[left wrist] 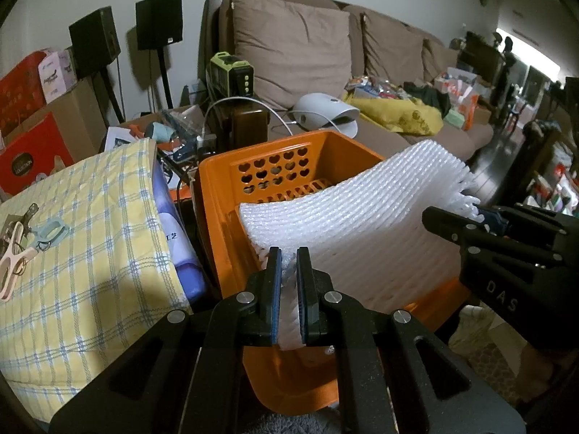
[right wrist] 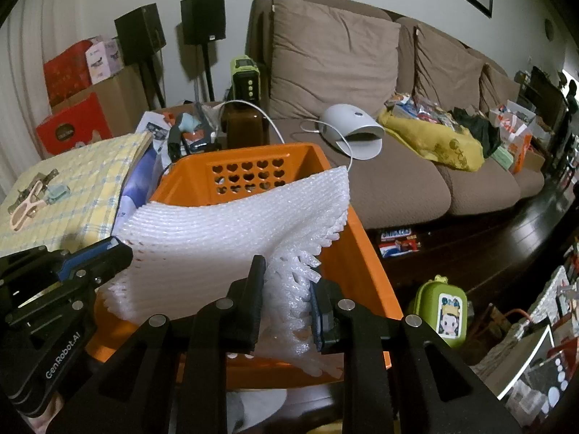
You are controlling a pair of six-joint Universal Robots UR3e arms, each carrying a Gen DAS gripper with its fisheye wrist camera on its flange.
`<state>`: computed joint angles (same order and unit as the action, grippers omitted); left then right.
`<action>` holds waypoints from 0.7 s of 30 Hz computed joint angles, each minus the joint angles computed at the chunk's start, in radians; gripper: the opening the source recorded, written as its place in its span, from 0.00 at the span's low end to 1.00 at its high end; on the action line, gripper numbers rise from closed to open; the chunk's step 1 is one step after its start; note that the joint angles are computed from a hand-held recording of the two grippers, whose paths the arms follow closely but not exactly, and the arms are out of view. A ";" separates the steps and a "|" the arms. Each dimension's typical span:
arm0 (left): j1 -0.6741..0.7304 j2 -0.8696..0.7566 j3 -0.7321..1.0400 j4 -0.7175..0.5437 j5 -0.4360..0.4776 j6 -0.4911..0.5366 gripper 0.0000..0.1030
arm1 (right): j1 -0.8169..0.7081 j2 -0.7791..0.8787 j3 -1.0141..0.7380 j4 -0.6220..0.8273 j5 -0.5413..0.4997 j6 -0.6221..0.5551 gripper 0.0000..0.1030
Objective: Organize objects
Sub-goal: 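Lower the foam sheet into the orange basket with both grippers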
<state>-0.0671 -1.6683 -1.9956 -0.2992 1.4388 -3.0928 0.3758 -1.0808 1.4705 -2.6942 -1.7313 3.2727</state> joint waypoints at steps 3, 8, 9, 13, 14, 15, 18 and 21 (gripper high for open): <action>0.000 -0.006 0.001 0.000 0.000 -0.002 0.07 | -0.001 0.004 -0.001 0.005 0.004 0.003 0.21; -0.001 -0.009 0.000 0.001 0.001 0.000 0.07 | -0.001 0.008 -0.004 0.006 0.003 0.005 0.21; -0.001 -0.010 -0.002 0.004 0.001 0.000 0.07 | 0.000 0.009 -0.003 0.003 0.001 0.006 0.21; -0.002 -0.014 0.001 0.004 0.006 -0.003 0.07 | 0.001 0.011 -0.004 0.005 0.001 0.009 0.21; -0.002 -0.016 0.001 0.004 0.006 -0.003 0.07 | 0.000 0.010 -0.004 0.006 0.004 0.009 0.21; -0.001 -0.017 0.001 0.005 0.007 -0.003 0.07 | -0.001 0.010 -0.006 0.009 0.006 0.008 0.21; -0.004 -0.020 0.003 0.003 0.008 -0.001 0.07 | -0.001 0.011 -0.008 0.014 0.007 0.005 0.21; -0.006 -0.019 0.004 0.000 0.010 -0.001 0.07 | 0.000 0.015 -0.014 0.024 0.007 0.005 0.21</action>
